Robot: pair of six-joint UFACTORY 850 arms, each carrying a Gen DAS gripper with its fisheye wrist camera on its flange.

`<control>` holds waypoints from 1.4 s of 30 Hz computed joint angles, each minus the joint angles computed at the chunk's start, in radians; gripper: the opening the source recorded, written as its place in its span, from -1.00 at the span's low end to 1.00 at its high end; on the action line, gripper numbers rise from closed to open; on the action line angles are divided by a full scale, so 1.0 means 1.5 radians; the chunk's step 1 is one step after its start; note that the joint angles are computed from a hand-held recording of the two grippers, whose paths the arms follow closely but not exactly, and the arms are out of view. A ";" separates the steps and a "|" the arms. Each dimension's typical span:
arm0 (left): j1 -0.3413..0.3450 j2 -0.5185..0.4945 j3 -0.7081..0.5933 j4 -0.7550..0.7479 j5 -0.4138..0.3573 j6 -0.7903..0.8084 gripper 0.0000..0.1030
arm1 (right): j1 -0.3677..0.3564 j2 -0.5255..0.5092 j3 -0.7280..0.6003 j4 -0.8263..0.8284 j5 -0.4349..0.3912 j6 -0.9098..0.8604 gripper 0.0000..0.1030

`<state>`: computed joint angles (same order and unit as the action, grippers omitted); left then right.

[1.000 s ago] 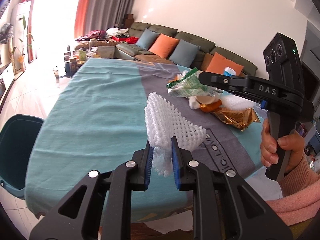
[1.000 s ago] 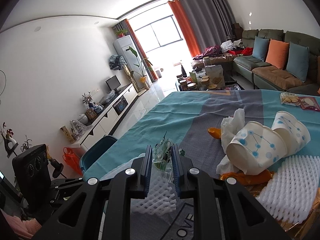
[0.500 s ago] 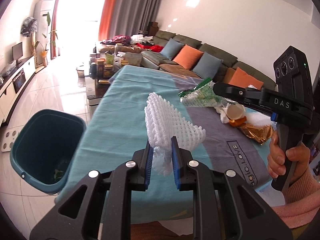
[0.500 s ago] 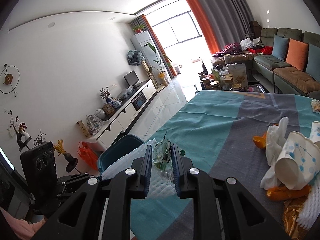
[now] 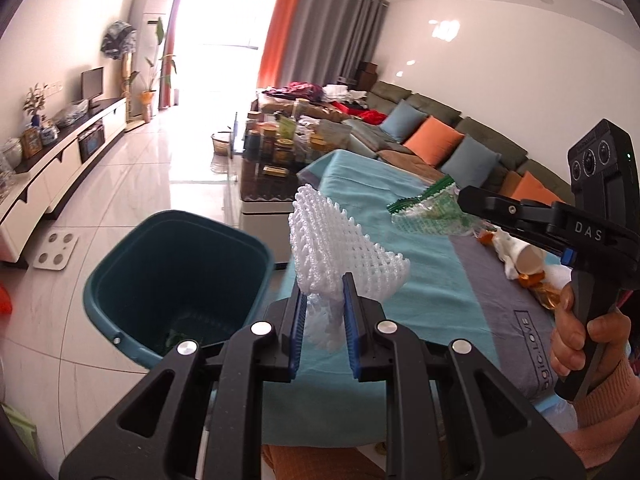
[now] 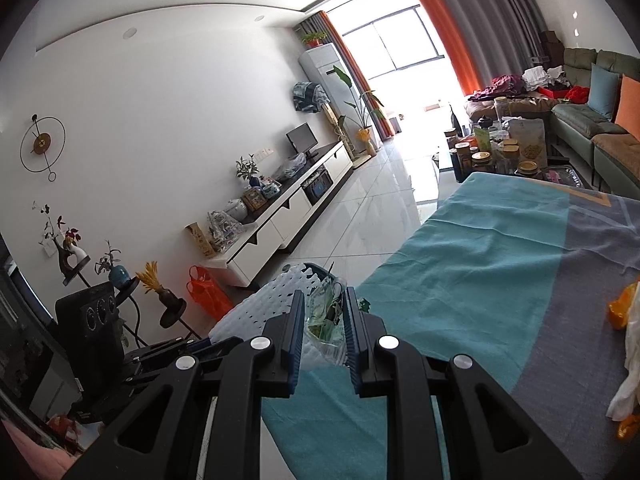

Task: Collect trash
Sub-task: 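Carry the foam net and plastic wrapper in both tools over the teal bin, then open both tools to drop the foam net and wrapper into the bin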

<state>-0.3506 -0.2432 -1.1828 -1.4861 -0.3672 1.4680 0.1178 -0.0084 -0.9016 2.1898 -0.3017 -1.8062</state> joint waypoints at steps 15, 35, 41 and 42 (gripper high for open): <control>0.060 -0.035 -0.032 0.114 0.057 -0.135 -0.65 | 0.031 -0.128 -0.129 -0.187 -0.020 0.175 -0.65; 0.068 -0.118 -0.103 0.399 0.081 -0.452 -0.58 | 0.071 -0.266 -0.281 -0.626 0.004 0.594 -0.58; 0.065 -0.137 -0.116 0.447 0.079 -0.512 -0.44 | 0.077 -0.294 -0.321 -0.778 -0.017 0.747 -0.43; 0.065 -0.141 -0.120 0.462 0.079 -0.530 -0.36 | 0.078 -0.296 -0.322 -0.780 -0.017 0.749 -0.43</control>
